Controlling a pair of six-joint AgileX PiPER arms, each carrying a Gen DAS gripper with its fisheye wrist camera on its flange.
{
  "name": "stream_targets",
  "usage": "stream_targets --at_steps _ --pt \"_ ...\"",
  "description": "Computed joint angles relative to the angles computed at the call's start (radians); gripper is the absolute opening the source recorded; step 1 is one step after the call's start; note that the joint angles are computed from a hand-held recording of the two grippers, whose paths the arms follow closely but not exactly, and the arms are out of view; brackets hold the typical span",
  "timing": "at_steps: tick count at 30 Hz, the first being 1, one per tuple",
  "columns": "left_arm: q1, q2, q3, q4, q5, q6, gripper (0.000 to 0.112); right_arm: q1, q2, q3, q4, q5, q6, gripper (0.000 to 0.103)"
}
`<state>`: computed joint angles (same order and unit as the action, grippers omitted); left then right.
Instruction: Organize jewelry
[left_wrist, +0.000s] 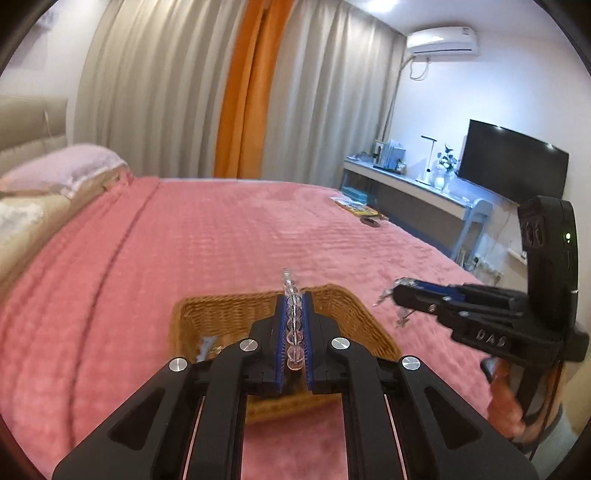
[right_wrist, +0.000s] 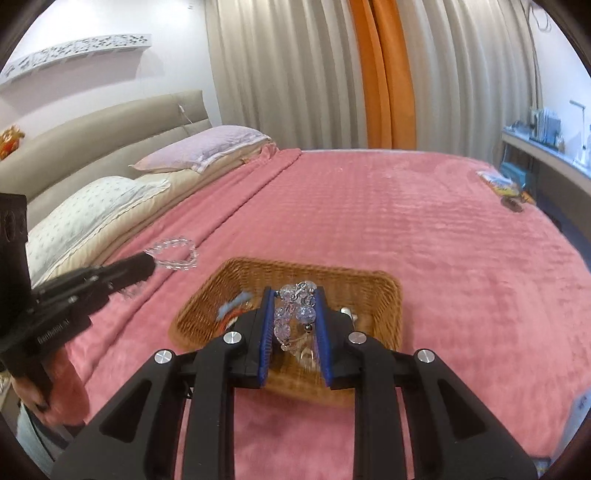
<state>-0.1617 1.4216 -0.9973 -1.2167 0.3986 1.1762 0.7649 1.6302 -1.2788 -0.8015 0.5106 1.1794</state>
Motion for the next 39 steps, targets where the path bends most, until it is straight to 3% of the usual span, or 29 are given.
stream_targets --at_steps 4,8,13,17,18,19,20,22,27,31,34,37,39 --pt "0.009 0.189 -0.114 -0.035 -0.002 -0.006 0.006 -0.096 0.141 -0.100 0.228 -0.070 -0.204 0.019" --pt "0.009 0.318 -0.189 0.003 -0.017 -0.053 0.006 -0.153 0.268 -0.196 0.435 -0.073 -0.388 0.019" --pt "0.019 0.403 -0.225 0.029 -0.013 -0.079 0.006 -0.182 0.347 -0.260 0.579 -0.048 -0.509 0.019" --pt "0.016 0.423 -0.228 0.072 -0.017 -0.124 0.011 -0.188 0.366 -0.276 0.570 -0.032 -0.497 0.021" --pt "0.016 0.419 -0.222 0.069 -0.015 -0.115 0.014 -0.191 0.370 -0.281 0.577 -0.022 -0.500 0.032" --pt "0.015 0.407 -0.209 0.060 -0.020 -0.103 0.022 -0.193 0.368 -0.282 0.573 -0.011 -0.492 0.049" --pt "0.016 0.394 -0.195 0.045 -0.025 -0.087 0.033 -0.192 0.353 -0.261 0.551 -0.027 -0.471 0.057" --pt "0.028 0.367 -0.173 0.006 -0.018 -0.054 0.040 -0.188 0.320 -0.229 0.526 -0.047 -0.450 0.060" --pt "0.055 0.230 -0.067 -0.091 -0.004 0.026 0.041 -0.141 0.179 -0.126 0.408 -0.055 -0.337 0.060" --pt "0.089 0.049 0.081 -0.238 0.050 0.187 0.052 -0.016 0.026 -0.007 0.115 -0.005 -0.058 0.060" --pt "0.090 -0.111 0.191 -0.277 0.047 0.243 0.063 0.109 -0.058 0.065 -0.117 0.095 0.178 0.060" --pt "0.061 -0.251 0.287 -0.308 -0.027 0.263 0.075 0.216 -0.127 0.159 -0.279 0.156 0.396 0.063" --pt "-0.002 -0.333 0.370 -0.415 -0.146 0.345 0.076 0.280 -0.156 0.240 -0.383 0.180 0.559 0.063"
